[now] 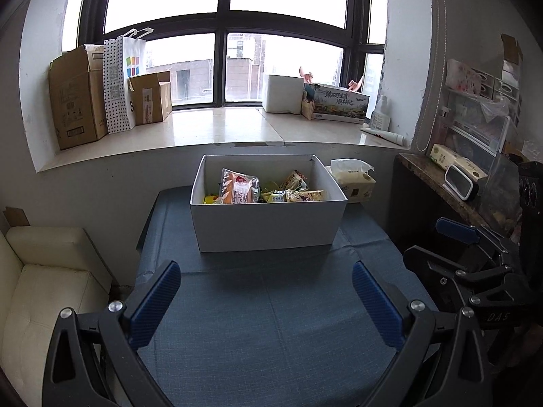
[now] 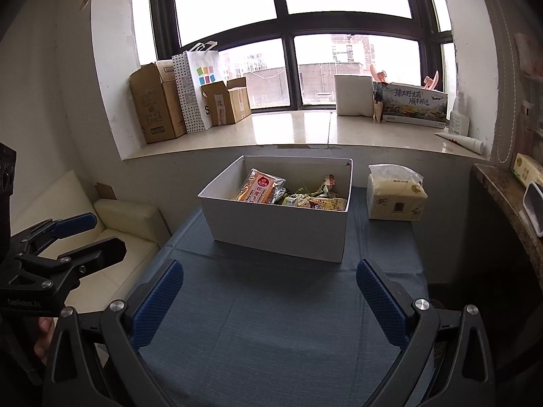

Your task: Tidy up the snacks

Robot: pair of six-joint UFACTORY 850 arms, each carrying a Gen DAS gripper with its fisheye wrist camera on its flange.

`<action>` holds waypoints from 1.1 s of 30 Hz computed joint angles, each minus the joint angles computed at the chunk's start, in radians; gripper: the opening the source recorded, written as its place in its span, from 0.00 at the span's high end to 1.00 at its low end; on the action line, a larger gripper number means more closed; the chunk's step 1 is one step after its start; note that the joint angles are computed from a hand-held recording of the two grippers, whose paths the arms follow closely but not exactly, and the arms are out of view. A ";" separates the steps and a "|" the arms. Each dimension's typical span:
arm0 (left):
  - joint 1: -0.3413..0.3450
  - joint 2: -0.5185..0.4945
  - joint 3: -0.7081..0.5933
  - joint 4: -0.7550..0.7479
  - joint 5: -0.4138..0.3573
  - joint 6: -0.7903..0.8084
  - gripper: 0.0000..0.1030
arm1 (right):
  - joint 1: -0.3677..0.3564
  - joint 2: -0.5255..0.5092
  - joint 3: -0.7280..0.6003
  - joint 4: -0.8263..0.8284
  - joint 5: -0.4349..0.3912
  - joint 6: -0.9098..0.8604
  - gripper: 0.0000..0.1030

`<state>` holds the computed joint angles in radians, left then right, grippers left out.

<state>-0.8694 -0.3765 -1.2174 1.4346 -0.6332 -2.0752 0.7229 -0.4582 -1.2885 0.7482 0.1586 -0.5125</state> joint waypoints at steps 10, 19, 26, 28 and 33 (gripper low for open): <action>0.001 -0.006 -0.007 -0.015 0.003 0.017 0.00 | -0.001 -0.001 -0.002 0.029 -0.007 -0.025 0.00; 0.005 -0.008 -0.007 -0.020 0.013 0.017 0.00 | 0.000 0.001 0.000 0.048 -0.007 -0.043 0.00; 0.004 -0.010 -0.009 -0.022 0.011 0.021 0.00 | -0.002 -0.001 -0.003 0.033 -0.015 -0.030 0.00; 0.003 -0.010 -0.009 -0.022 0.010 0.021 0.00 | -0.002 -0.001 -0.001 0.012 -0.013 -0.011 0.00; 0.004 -0.009 -0.007 -0.021 0.011 0.020 0.00 | 0.002 0.000 -0.001 0.060 -0.009 -0.060 0.00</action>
<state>-0.8656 -0.3855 -1.2242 1.4134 -0.6221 -2.0556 0.7244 -0.4582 -1.2896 0.8086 0.1494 -0.5724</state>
